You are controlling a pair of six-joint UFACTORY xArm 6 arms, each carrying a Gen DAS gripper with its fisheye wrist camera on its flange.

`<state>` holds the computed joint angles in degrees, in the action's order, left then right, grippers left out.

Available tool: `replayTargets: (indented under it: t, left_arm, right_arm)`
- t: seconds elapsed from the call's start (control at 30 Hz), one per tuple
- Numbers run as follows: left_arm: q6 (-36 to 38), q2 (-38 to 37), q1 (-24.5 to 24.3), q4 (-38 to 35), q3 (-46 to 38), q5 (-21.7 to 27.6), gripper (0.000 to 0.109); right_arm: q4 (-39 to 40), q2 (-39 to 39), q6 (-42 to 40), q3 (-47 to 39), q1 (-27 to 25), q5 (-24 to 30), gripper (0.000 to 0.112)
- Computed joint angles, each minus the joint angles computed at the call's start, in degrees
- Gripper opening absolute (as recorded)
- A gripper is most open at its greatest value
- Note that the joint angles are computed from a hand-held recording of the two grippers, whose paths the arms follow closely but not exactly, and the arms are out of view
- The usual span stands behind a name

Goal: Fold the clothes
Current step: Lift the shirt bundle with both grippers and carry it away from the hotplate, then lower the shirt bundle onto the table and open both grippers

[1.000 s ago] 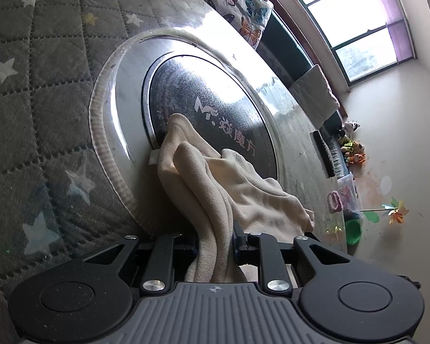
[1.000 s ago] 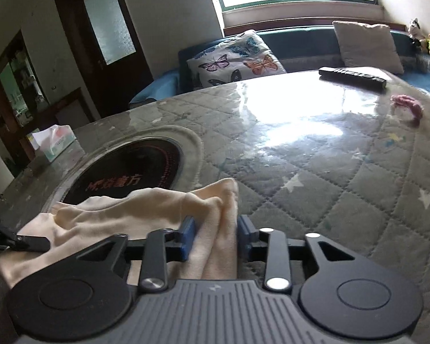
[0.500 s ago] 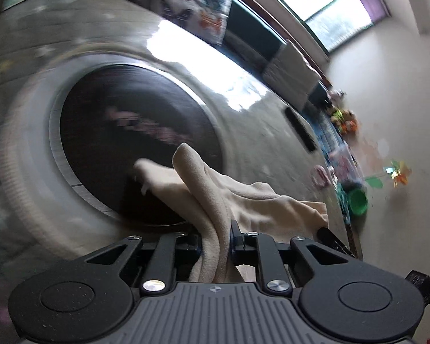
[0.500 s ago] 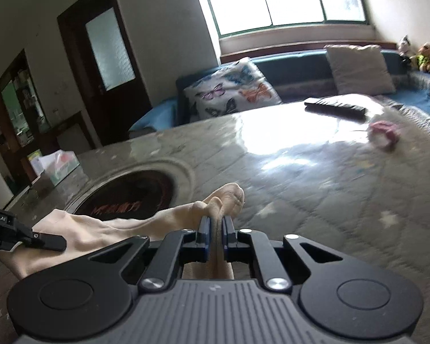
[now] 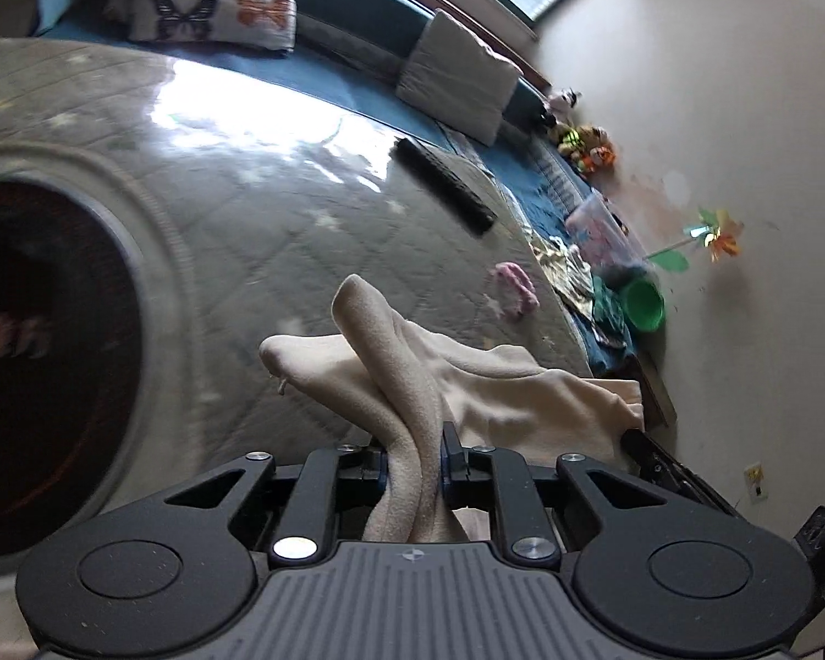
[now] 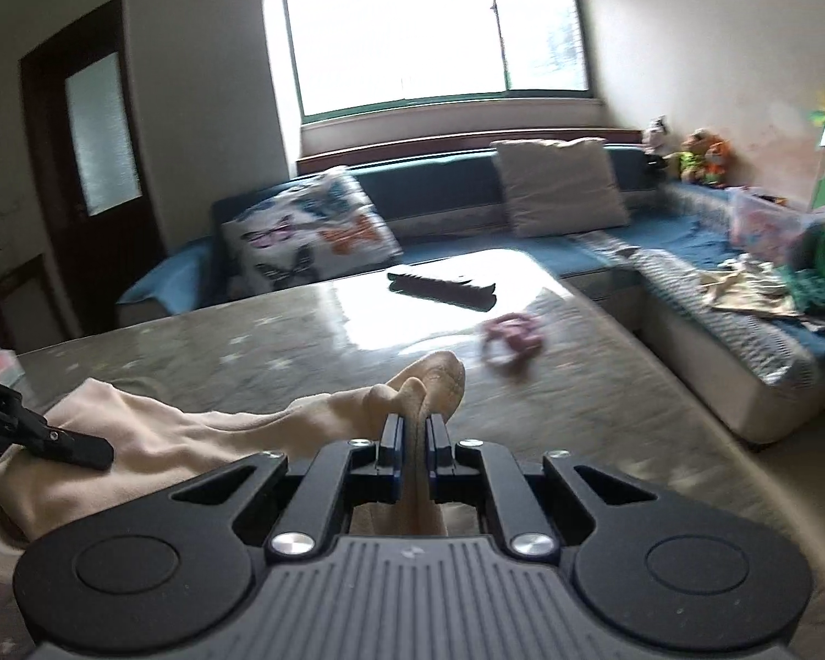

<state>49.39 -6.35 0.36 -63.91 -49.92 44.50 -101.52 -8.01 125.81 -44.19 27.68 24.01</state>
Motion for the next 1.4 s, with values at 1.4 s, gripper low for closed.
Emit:
replayTargets:
  t: [1.4]
  left_arm:
    - [3.6,3.9,-8.9,0.9,-1.1,-13.1,0.043]
  right_arm:
    - [-2.0,16.9,-2.4,-12.6,-3.5,-9.4,0.012]
